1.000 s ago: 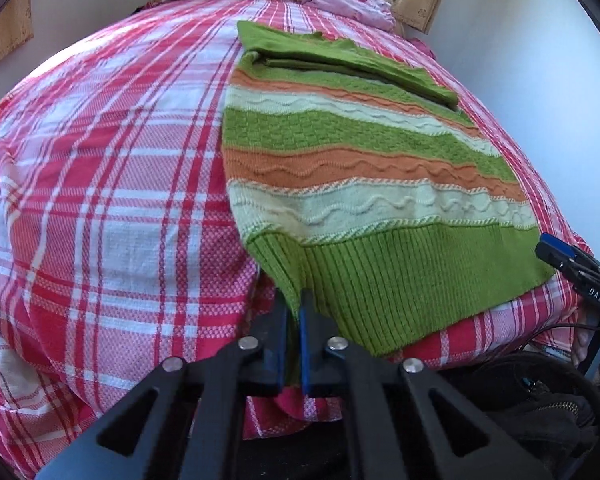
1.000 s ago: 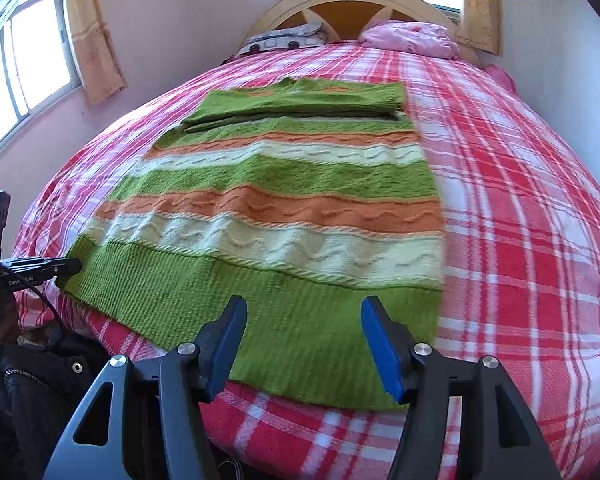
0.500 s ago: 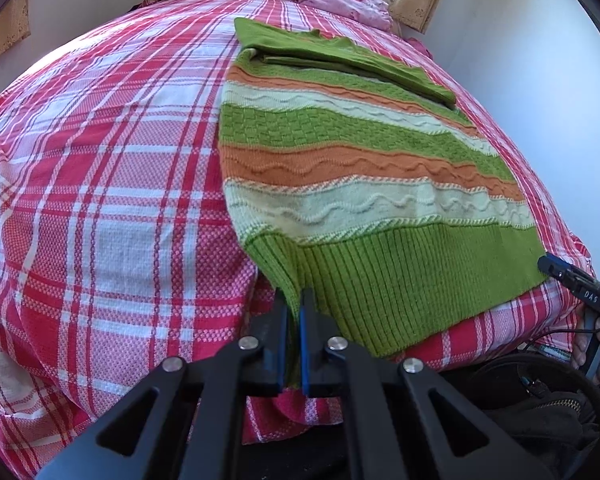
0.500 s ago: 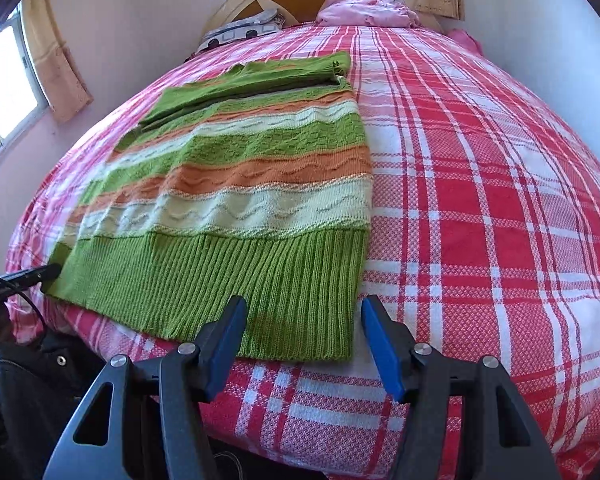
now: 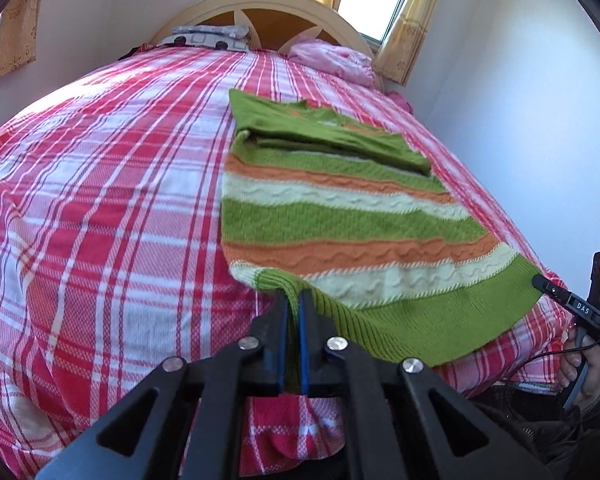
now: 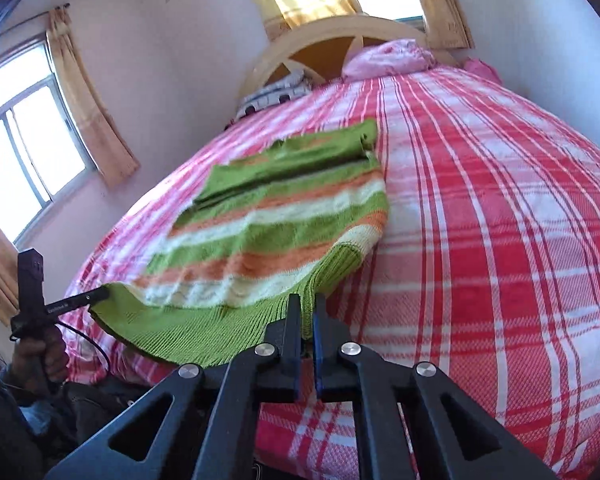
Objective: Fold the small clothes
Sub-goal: 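Move the left gripper to the sweater's ribbed hem and grasp it, then grasp the hem with the right gripper while the left gripper holds its hem edge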
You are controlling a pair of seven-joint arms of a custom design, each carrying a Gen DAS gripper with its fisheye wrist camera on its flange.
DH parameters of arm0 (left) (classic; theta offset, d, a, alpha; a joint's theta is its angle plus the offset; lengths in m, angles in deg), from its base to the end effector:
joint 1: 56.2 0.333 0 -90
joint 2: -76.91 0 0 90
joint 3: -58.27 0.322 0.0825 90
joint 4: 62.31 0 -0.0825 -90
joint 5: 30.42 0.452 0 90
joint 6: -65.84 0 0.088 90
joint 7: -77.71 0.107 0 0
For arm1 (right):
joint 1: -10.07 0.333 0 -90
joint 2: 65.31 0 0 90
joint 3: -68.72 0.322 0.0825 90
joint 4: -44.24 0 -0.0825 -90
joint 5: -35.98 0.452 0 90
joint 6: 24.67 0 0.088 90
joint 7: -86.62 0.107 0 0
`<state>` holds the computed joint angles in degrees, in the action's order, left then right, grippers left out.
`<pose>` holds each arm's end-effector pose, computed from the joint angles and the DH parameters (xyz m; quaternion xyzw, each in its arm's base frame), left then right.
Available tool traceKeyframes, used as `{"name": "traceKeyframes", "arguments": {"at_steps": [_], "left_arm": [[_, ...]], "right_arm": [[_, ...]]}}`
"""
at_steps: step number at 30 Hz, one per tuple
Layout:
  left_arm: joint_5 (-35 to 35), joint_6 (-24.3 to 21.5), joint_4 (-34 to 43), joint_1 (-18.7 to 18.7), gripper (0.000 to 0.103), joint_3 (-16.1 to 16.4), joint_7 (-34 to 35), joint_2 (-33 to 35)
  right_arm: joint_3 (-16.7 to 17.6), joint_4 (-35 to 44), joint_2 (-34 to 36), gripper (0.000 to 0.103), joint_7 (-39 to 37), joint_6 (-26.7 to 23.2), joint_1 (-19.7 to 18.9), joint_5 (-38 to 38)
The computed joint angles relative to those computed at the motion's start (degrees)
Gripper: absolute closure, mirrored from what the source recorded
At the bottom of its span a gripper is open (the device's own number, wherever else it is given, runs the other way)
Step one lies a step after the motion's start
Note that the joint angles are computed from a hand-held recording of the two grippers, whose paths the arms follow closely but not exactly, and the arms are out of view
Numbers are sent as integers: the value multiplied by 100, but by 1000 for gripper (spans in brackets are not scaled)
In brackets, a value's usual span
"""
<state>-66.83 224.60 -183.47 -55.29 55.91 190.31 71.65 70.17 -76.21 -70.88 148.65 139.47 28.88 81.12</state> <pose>0.6293 0.0092 0.5119 -0.6737 0.6174 -0.3697 0.1679 0.6019 0.1807 0.5283 -0.6806 0.5717 -0.1268 0.4403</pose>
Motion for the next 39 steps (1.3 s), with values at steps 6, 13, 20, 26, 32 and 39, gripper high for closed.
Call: {"name": "traceKeyframes", "arguments": {"at_steps": [6, 13, 20, 26, 32, 39], "left_arm": [[-420, 63, 102, -18, 98, 43, 477, 73], [-881, 187, 302, 22, 98, 41, 795, 119], [-1260, 419, 747, 86, 98, -49, 1096, 377], [-1640, 581, 1130, 201, 102, -158, 1356, 609], [-225, -90, 1051, 345, 100, -174, 296, 634], [-71, -2000, 676, 531, 95, -51, -666, 499]], "right_arm": [[-26, 108, 101, 99, -149, -147, -32, 414], [-71, 477, 135, 99, -1186, -157, -44, 1846], [90, 1024, 396, 99, -1577, 64, -146, 1997], [217, 1517, 719, 99, -1739, 54, -278, 2095], [339, 1591, 822, 99, -1534, -11, -394, 1876], [305, 1323, 579, 99, -1633, -153, -391, 1929]]}}
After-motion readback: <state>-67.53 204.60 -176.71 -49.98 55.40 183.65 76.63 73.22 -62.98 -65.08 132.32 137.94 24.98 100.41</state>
